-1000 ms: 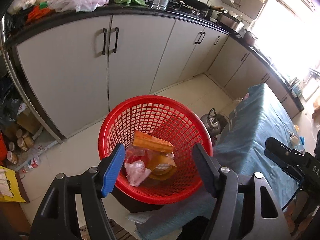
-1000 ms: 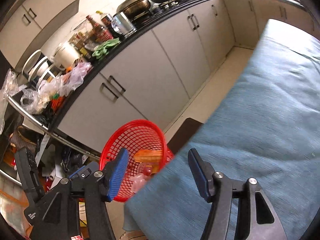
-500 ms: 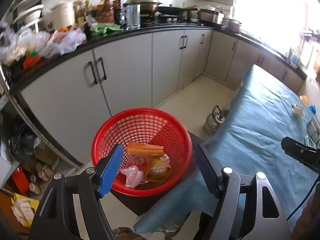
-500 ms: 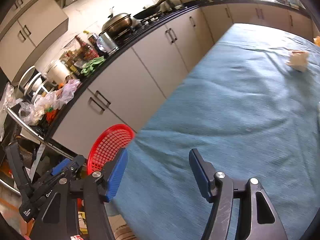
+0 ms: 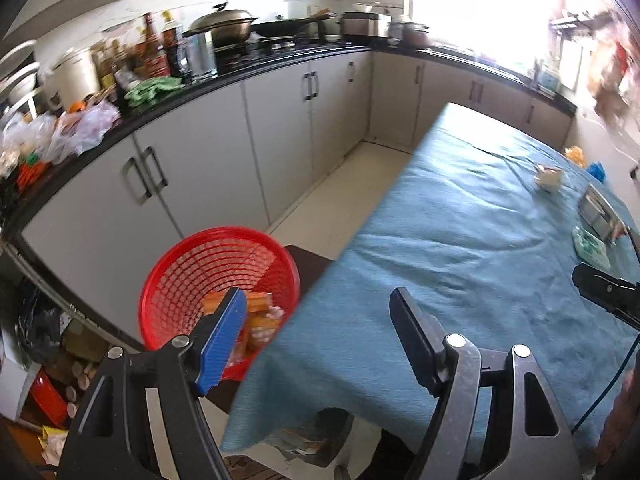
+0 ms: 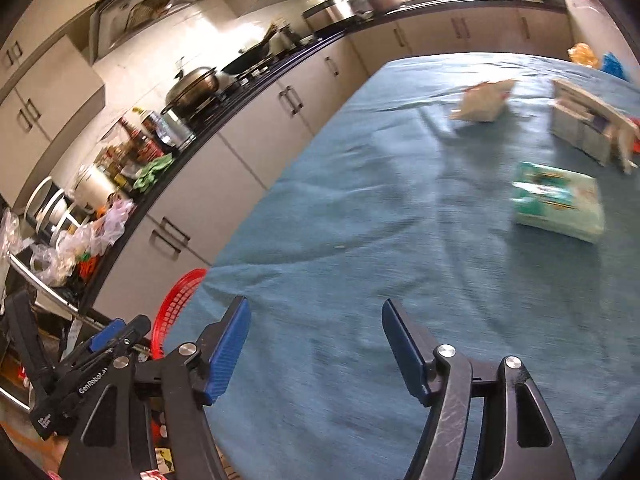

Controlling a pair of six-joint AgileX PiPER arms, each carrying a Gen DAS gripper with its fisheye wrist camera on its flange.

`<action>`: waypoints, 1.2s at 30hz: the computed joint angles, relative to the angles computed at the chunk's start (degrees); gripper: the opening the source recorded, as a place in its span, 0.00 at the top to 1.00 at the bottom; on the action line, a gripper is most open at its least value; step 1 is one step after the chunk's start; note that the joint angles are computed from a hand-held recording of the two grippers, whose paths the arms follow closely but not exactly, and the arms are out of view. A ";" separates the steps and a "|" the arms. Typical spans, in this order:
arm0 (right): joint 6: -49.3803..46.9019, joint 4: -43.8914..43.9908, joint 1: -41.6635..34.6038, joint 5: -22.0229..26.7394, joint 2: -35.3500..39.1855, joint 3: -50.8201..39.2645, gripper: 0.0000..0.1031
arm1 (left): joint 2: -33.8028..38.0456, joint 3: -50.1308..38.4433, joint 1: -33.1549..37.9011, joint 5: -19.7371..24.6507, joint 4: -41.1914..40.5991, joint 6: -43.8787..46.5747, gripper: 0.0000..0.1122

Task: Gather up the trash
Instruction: 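Grasp the red-printed tissue pack with the left gripper while the right gripper grasps the white medicine box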

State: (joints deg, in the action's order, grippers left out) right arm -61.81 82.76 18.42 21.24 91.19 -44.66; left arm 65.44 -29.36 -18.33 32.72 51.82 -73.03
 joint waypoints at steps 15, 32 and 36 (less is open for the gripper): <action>-1.10 -12.64 -34.61 10.04 -6.11 5.46 0.27 | 18.54 -22.71 -12.57 -6.11 -15.59 17.87 0.34; 3.62 -14.96 -38.97 9.61 8.50 -18.86 0.26 | 47.94 -62.55 -13.08 3.44 -33.70 38.31 0.34; 9.40 -22.50 -35.99 8.73 14.46 -27.01 0.26 | 61.43 -83.61 -11.61 11.63 -38.06 44.12 0.34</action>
State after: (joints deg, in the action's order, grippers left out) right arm -52.41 60.26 -17.57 29.98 105.64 -71.66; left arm 126.87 -112.97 -29.94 44.34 13.76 -28.90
